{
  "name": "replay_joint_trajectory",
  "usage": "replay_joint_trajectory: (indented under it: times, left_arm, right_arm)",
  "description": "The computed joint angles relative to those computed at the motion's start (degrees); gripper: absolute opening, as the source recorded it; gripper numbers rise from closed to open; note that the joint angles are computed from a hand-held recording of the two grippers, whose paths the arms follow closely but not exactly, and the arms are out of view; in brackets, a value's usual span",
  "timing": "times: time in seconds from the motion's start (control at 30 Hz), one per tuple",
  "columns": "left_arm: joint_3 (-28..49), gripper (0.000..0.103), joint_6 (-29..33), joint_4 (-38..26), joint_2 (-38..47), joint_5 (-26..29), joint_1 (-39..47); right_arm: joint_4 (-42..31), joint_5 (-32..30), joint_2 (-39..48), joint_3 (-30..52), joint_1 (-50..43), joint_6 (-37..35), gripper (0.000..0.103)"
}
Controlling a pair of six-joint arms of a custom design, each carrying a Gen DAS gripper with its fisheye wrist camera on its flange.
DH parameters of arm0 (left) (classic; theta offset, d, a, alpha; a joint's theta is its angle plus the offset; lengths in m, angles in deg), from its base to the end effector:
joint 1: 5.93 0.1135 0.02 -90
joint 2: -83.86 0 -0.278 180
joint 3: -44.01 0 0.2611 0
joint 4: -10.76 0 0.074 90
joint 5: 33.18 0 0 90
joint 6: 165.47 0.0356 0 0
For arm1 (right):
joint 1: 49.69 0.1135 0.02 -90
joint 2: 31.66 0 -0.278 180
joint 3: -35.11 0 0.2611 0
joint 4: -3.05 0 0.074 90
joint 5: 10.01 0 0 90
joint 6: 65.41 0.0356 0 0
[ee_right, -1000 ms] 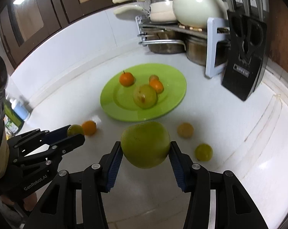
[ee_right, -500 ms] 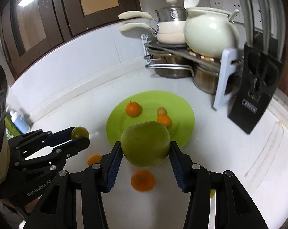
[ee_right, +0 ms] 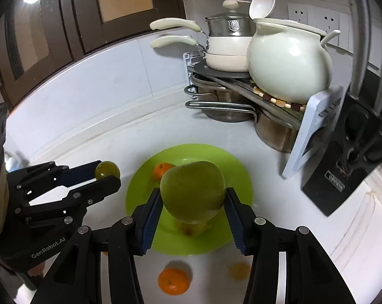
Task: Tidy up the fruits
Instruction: 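Carry the dark green fruit in left gripper while right gripper carries the apple over the plate, then open left gripper over the plate while right gripper releases the apple onto it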
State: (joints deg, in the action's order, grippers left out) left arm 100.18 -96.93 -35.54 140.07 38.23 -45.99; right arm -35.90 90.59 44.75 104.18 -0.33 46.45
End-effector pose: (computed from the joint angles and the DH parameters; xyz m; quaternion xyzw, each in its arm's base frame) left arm 0.1610 -0.1206 0.2664 0.0888 0.9138 -0.0588 0.3920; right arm 0.1932 0.2150 0.2716 -0.1863 0.9058 0.1461 0.3513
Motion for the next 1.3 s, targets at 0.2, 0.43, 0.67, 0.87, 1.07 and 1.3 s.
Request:
replay_joint_trajectory:
  times: [0.2,0.43,0.67,0.87,1.07,1.3]
  left_arm:
    - [1.1,0.029,4.2,6.6,7.6,5.2,5.6]
    - [3.4,0.029,8.7,13.6,18.9,9.9,10.1]
    - [5.6,0.029,11.0,17.2,26.7,12.5,12.1]
    - [6.6,0.029,12.6,17.9,29.3,13.1,13.1]
    - [6.2,0.034,12.2,18.2,28.5,12.5,13.7]
    - [3.5,0.039,9.7,16.2,22.0,9.8,13.5]
  right_arm:
    - [1.3,-3.5,5.2,2.7,-4.4,-4.7,0.05]
    - [3.4,-6.8,12.0,4.6,-8.2,-7.5,0.05]
    - [5.1,-9.8,18.1,6.9,-10.6,-8.2,0.05]
    - [5.6,-10.9,20.5,7.8,-11.3,-9.0,0.05]
    - [5.4,-12.3,21.5,8.2,-11.6,-8.7,0.051]
    - [5.7,-9.7,18.8,7.3,-10.3,-8.5,0.06]
